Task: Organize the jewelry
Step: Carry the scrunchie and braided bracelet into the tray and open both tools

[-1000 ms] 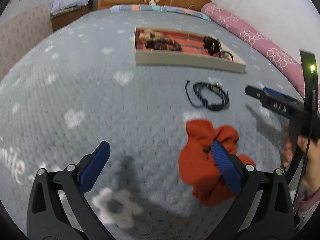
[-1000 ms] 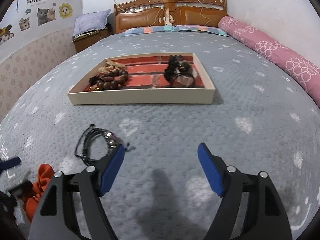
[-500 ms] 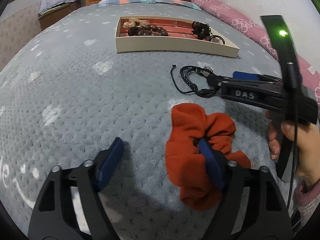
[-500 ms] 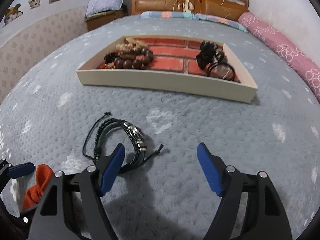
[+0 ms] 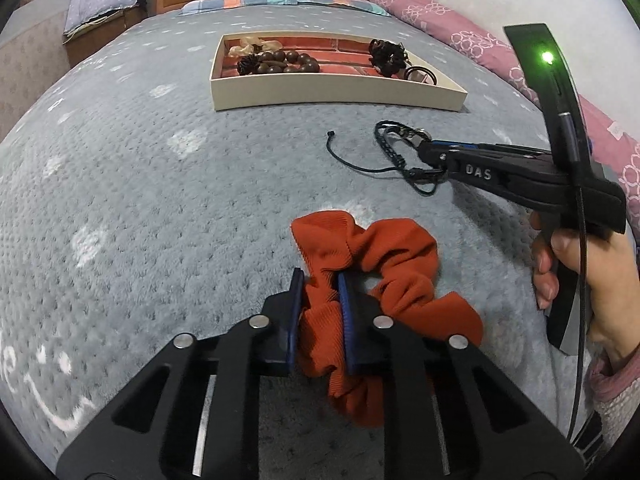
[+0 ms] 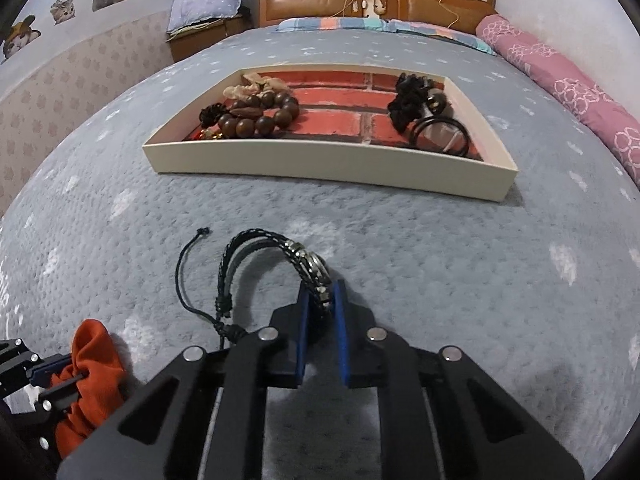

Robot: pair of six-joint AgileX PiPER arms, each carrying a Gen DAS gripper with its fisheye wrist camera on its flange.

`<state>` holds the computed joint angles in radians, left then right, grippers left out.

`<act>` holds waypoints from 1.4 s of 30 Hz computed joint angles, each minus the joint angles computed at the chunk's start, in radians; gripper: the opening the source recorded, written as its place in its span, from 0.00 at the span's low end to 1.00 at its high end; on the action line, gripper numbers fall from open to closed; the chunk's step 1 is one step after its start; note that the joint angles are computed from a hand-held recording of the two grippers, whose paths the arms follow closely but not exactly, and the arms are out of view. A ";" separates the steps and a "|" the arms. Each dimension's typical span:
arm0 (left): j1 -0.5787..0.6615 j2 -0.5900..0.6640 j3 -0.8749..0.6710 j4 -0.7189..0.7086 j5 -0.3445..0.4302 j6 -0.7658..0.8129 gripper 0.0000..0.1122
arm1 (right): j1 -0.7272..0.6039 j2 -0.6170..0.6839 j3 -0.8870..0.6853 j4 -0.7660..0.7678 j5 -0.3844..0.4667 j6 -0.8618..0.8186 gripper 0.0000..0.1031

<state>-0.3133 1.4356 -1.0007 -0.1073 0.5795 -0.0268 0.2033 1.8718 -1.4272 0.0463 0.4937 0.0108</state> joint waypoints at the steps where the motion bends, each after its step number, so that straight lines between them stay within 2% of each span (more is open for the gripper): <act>1: 0.004 0.000 -0.001 -0.007 0.001 0.009 0.11 | -0.006 -0.004 0.002 0.006 -0.001 -0.006 0.12; 9: 0.043 0.013 -0.074 -0.017 0.032 0.027 0.09 | -0.077 -0.040 -0.009 0.077 0.006 -0.091 0.12; 14: 0.083 0.066 -0.218 -0.025 0.070 0.055 0.09 | -0.105 -0.042 -0.052 0.084 0.023 -0.105 0.12; 20: 0.105 0.185 -0.443 -0.002 0.119 0.057 0.09 | -0.130 0.009 -0.184 0.062 0.073 -0.080 0.12; 24: 0.123 0.295 -0.634 -0.001 0.171 0.053 0.09 | -0.137 0.090 -0.358 0.030 0.146 -0.036 0.12; 30: 0.143 0.545 -1.023 0.001 0.303 0.014 0.09 | -0.132 0.236 -0.670 -0.024 0.266 0.034 0.12; 38: 0.120 0.822 -1.412 0.055 0.428 -0.055 0.09 | -0.107 0.569 -1.250 -0.094 0.530 0.114 0.12; 40: 0.120 0.890 -1.506 0.061 0.470 -0.071 0.09 | -0.103 0.620 -1.310 -0.086 0.555 0.120 0.12; 42: 0.117 0.937 -1.562 0.076 0.491 -0.083 0.09 | -0.098 0.632 -1.284 -0.082 0.528 0.113 0.12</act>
